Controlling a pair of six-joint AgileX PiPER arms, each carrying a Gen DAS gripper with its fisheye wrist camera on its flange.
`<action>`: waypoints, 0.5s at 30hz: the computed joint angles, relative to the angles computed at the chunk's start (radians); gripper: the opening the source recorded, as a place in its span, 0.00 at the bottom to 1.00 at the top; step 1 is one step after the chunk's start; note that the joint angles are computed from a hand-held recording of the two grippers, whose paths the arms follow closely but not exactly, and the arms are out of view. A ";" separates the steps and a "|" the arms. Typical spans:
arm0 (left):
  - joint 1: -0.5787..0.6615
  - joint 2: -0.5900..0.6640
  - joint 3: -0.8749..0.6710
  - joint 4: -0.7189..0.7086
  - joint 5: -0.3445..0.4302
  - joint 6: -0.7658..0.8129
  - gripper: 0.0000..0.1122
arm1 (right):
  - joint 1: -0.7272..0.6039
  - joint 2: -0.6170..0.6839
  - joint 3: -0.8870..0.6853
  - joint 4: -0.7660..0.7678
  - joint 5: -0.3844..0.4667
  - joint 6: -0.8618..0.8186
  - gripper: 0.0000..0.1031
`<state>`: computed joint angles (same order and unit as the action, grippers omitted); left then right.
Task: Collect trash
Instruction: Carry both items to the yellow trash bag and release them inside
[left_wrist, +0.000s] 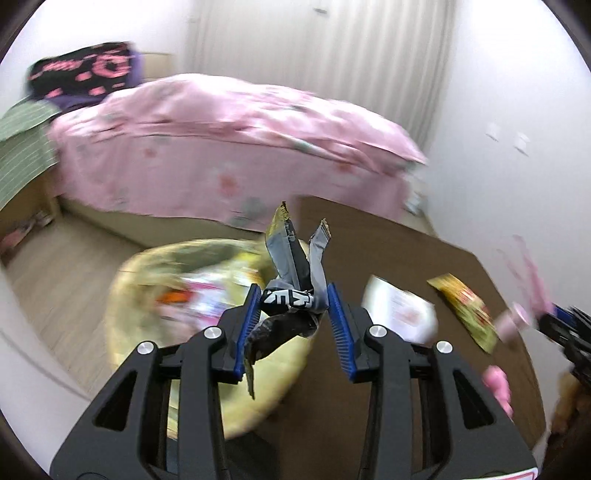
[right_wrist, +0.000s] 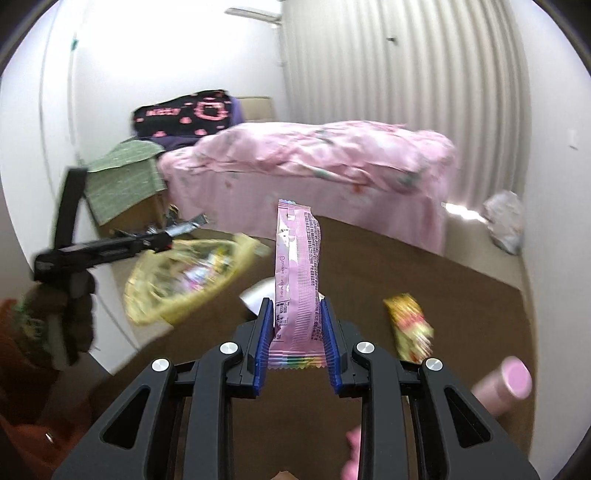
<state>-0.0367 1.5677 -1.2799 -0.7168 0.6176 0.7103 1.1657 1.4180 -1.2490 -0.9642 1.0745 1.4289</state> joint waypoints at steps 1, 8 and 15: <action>0.025 0.032 -0.016 -0.016 -0.013 -0.004 0.31 | -0.029 0.025 -0.036 0.021 -0.039 -0.041 0.24; 0.108 0.315 -0.189 -0.076 0.071 -0.038 0.31 | -0.244 0.317 -0.385 0.333 -0.240 -0.463 0.24; 0.070 0.365 -0.177 0.239 -0.006 -0.276 0.31 | -0.376 0.672 -0.845 0.686 -0.164 -0.863 0.24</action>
